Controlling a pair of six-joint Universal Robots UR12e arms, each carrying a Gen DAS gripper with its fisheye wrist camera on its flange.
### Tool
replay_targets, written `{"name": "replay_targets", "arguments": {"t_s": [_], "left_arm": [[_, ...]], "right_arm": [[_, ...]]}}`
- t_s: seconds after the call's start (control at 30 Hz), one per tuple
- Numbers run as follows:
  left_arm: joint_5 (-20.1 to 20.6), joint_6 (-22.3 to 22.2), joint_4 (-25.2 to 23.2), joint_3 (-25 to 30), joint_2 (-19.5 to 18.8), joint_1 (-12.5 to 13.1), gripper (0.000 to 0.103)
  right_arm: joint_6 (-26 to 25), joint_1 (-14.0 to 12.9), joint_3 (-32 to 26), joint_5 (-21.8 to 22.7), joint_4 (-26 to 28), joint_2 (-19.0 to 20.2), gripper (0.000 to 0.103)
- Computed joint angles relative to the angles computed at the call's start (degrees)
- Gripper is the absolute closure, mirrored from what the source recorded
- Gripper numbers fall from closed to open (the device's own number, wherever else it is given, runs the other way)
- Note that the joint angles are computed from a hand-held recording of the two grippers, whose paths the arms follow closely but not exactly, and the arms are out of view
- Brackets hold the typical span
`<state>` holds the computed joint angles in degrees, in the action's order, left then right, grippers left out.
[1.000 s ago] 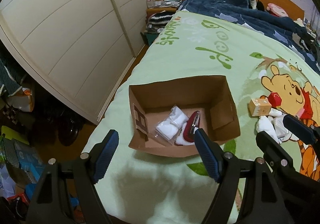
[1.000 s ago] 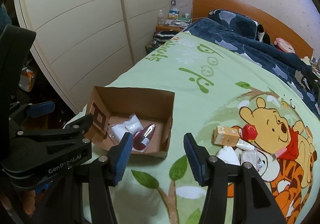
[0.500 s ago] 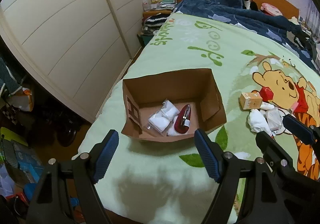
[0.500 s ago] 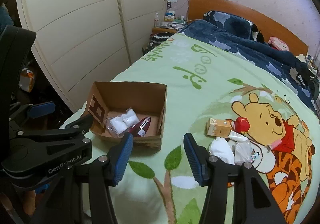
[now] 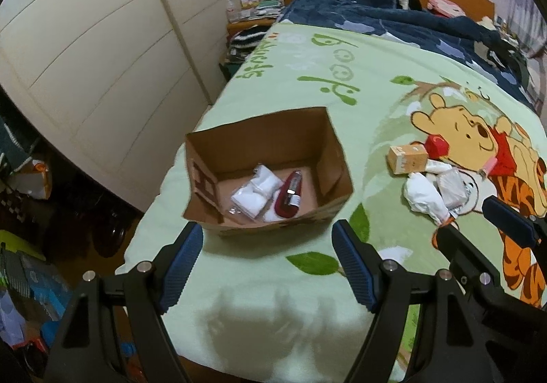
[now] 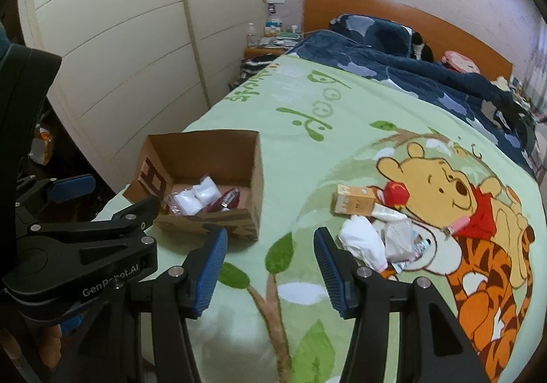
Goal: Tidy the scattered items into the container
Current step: 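Withdraw both tools from the box and move back toward the remaining items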
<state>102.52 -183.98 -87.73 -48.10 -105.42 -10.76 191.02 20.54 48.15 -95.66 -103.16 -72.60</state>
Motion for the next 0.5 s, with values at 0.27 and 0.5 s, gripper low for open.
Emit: {"name": "replay_targets", "arguments": {"t_s": [0.27,0.5], "left_arm": [[-2.54,3.12,-0.51,0.39,-1.12,-3.03,0.024],[-5.09,5.77,-1.44,1.5,-2.63,-6.04,0.024]], "right_arm": [[3.97,-2.06,6.08,-2.31,0.79,-4.18,0.049],[7.34,-4.46,11.33,-4.22,1.62,-7.87,0.049]]}}
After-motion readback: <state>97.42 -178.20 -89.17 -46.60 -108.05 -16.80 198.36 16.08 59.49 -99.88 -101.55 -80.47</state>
